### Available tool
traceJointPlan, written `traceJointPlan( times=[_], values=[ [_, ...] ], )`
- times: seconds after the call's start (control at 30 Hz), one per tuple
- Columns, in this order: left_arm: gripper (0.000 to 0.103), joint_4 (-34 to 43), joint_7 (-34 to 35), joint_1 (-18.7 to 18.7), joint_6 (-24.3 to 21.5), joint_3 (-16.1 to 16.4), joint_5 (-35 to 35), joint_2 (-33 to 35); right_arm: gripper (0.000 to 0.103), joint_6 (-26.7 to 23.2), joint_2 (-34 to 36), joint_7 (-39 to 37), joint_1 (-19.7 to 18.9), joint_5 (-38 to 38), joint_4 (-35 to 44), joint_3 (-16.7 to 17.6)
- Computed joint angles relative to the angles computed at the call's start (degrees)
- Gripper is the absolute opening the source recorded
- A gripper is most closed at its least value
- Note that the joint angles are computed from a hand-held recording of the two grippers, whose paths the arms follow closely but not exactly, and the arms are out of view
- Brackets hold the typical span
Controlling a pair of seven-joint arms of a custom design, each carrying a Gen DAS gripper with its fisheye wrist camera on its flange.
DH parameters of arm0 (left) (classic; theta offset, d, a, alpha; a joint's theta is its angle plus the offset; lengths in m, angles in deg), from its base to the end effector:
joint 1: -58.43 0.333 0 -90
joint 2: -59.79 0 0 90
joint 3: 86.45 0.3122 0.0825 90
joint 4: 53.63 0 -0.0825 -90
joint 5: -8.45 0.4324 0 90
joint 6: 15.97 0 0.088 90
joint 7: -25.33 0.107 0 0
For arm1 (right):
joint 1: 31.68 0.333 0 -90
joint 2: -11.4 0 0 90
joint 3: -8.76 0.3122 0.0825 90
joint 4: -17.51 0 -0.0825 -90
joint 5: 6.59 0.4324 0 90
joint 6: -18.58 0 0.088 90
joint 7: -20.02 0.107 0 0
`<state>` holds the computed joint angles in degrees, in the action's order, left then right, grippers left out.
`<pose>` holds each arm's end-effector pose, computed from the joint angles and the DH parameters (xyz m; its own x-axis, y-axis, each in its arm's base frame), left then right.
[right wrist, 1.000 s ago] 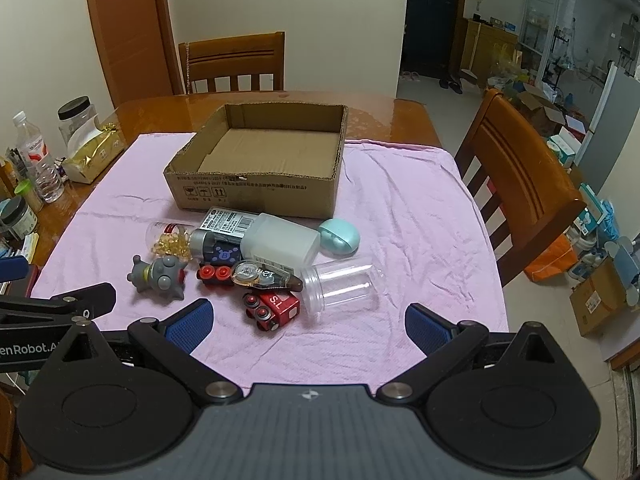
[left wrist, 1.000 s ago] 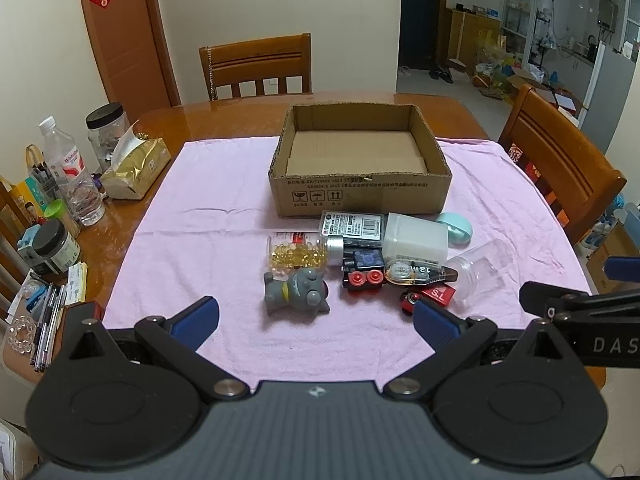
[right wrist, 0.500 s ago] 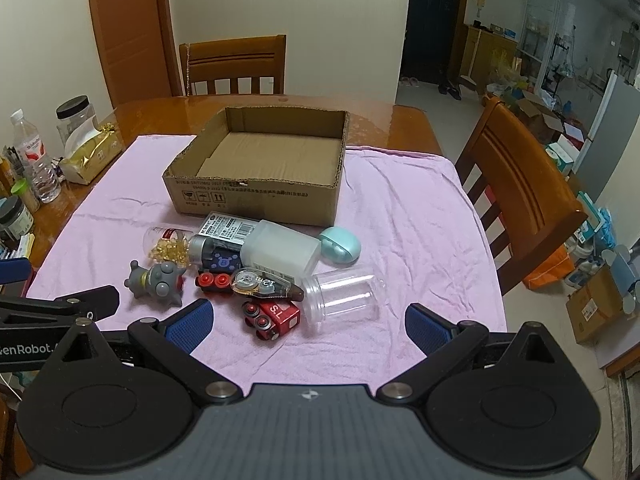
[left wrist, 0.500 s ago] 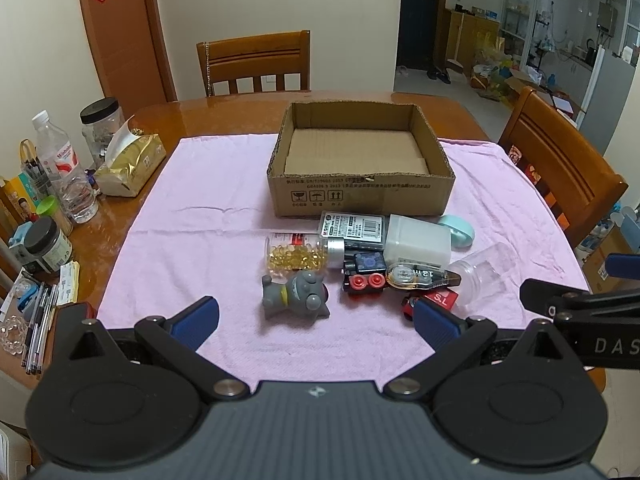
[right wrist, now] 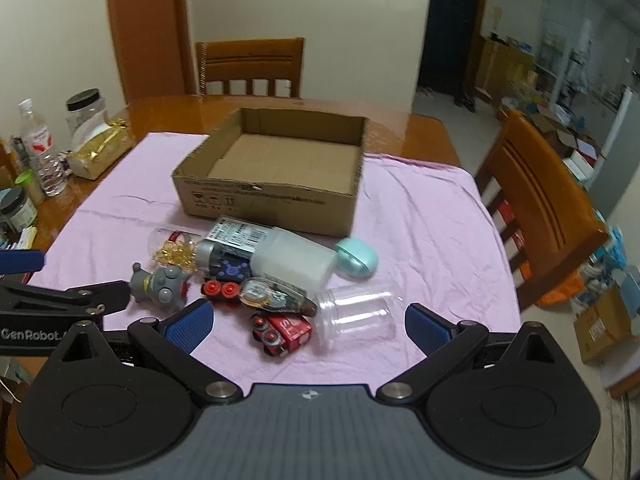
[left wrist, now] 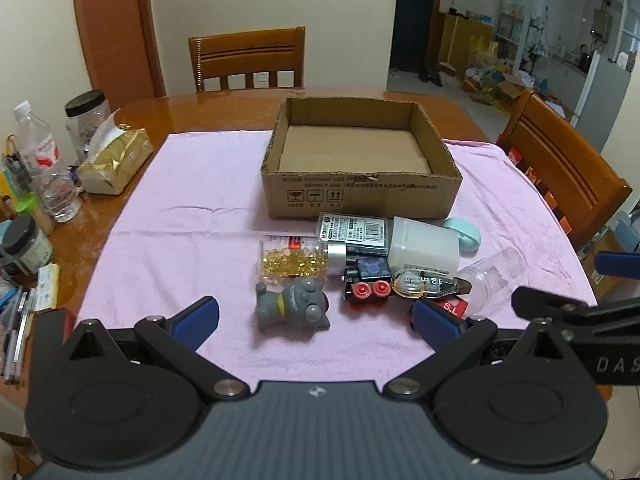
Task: Organize rigid objects
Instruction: 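Grasp the grey cat figurine with the left tool while the right tool grasps the clear plastic jar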
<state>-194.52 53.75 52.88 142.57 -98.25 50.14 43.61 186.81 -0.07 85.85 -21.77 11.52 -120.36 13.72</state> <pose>0.4894 -0.1838 0.4239 0.1519 -0.9884 0.0052 -0.7337 -0.1163 -0.6694 0.5373 0.1229 0.4415 0.3736 -0.9265 0.0458 -0.6741 -0.3051 -0.6727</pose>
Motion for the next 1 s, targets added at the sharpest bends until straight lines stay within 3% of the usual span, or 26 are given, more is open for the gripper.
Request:
traceJointPlan(
  times=[0.17,0.37,0.47,0.73,0.93,1.0],
  values=[
    [0.102,1.07,-10.48,4.35,5.97,-1.82,10.94,4.65,0.103,0.73,2.91,-6.23,2.56,5.57,0.25,-2.1],
    [0.102,2.31,-7.75,2.64,3.59,0.62,9.39,9.56,0.103,1.12,6.25,-11.45,3.44,10.59,0.65,-2.74],
    [0.102,3.84,-10.23,2.84,4.21,1.26,12.7,12.2,0.103,1.28,7.87,-11.92,3.28,11.43,0.98,-2.63],
    [0.102,9.13,-11.69,2.0,5.19,3.8,15.13,19.49,0.103,-0.4,12.4,-1.61,1.89,0.03,2.46,-3.04],
    [0.102,11.3,-10.91,1.09,3.85,5.15,15.13,22.55,0.103,-1.33,14.5,1.42,2.09,-3.31,3.76,-3.96],
    [0.102,10.16,-10.55,1.36,5.81,5.64,14.99,22.08,0.103,-1.32,15.04,0.74,2.03,-3.01,4.2,-4.03]
  ],
)
